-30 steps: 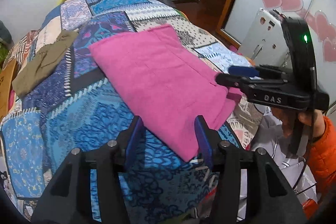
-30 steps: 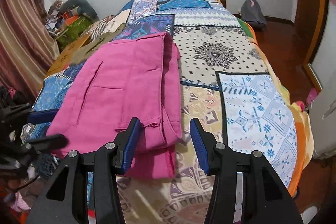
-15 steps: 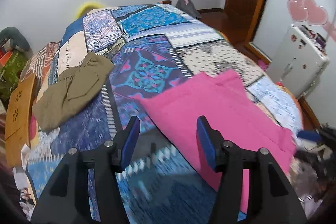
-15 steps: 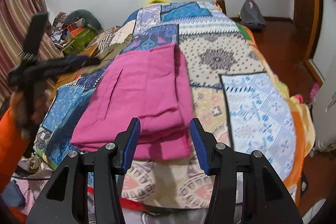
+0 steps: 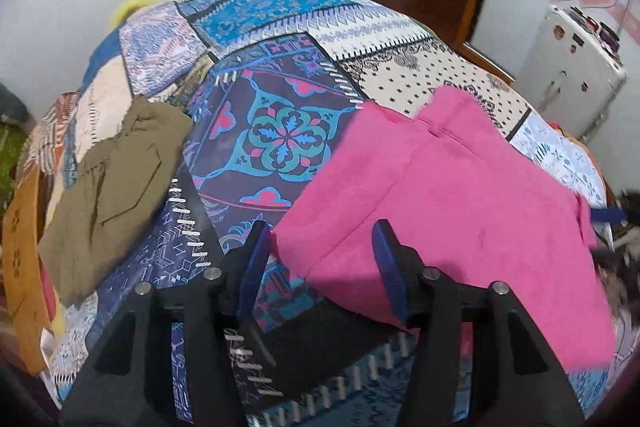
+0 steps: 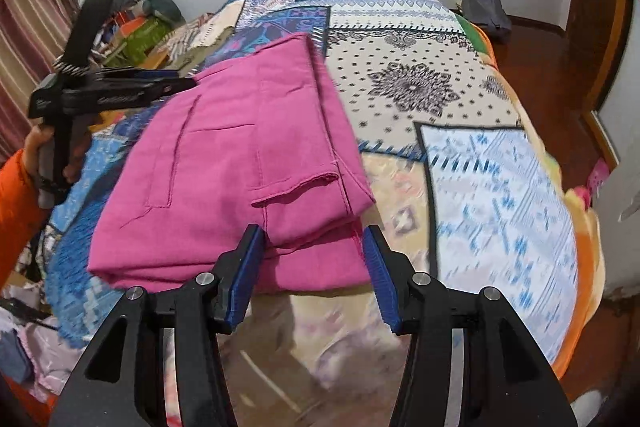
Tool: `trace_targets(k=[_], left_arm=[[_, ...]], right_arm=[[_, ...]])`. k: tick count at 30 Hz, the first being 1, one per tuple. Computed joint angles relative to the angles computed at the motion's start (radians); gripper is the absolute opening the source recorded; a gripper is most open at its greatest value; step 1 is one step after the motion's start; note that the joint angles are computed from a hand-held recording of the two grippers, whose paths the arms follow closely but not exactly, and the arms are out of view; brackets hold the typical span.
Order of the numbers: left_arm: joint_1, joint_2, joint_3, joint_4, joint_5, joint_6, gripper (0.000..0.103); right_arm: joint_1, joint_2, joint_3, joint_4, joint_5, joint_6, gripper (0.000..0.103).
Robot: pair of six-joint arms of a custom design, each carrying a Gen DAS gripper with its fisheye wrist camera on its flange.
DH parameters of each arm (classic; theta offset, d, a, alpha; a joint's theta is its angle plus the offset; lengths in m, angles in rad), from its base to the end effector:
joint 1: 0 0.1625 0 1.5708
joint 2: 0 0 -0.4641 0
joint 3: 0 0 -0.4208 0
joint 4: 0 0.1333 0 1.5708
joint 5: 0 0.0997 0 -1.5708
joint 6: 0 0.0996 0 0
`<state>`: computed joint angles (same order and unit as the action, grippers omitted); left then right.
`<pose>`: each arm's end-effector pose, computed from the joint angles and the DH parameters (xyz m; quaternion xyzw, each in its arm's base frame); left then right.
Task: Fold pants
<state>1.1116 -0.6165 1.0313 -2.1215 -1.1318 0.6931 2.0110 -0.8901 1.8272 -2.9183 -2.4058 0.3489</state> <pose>-0.2303 -0.8620 0.1854 0.5181 0.8246 -0.0405 0.2235 0.3348 -0.5711 0.1625 -0.0417 -0.8978 0.3245 0.2949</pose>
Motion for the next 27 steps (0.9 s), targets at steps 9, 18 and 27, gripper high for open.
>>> trace_targets(k=[9,18,27], left_arm=[[0.044,0.020,-0.084,0.125,-0.061,-0.095,0.036],[0.058,-0.081,0.049,0.062,-0.068,-0.228,0.036],[0.053,-0.144,0.164,-0.043,-0.034,-0.256,0.036]], right_arm=[[-0.093,0.014,-0.105,0.081,-0.007,-0.123,0.046],[-0.162,0.088,-0.261,0.112,0.042,-0.266,0.046],[-0.133,0.097,-0.303,0.040,0.068,-0.335,0.047]])
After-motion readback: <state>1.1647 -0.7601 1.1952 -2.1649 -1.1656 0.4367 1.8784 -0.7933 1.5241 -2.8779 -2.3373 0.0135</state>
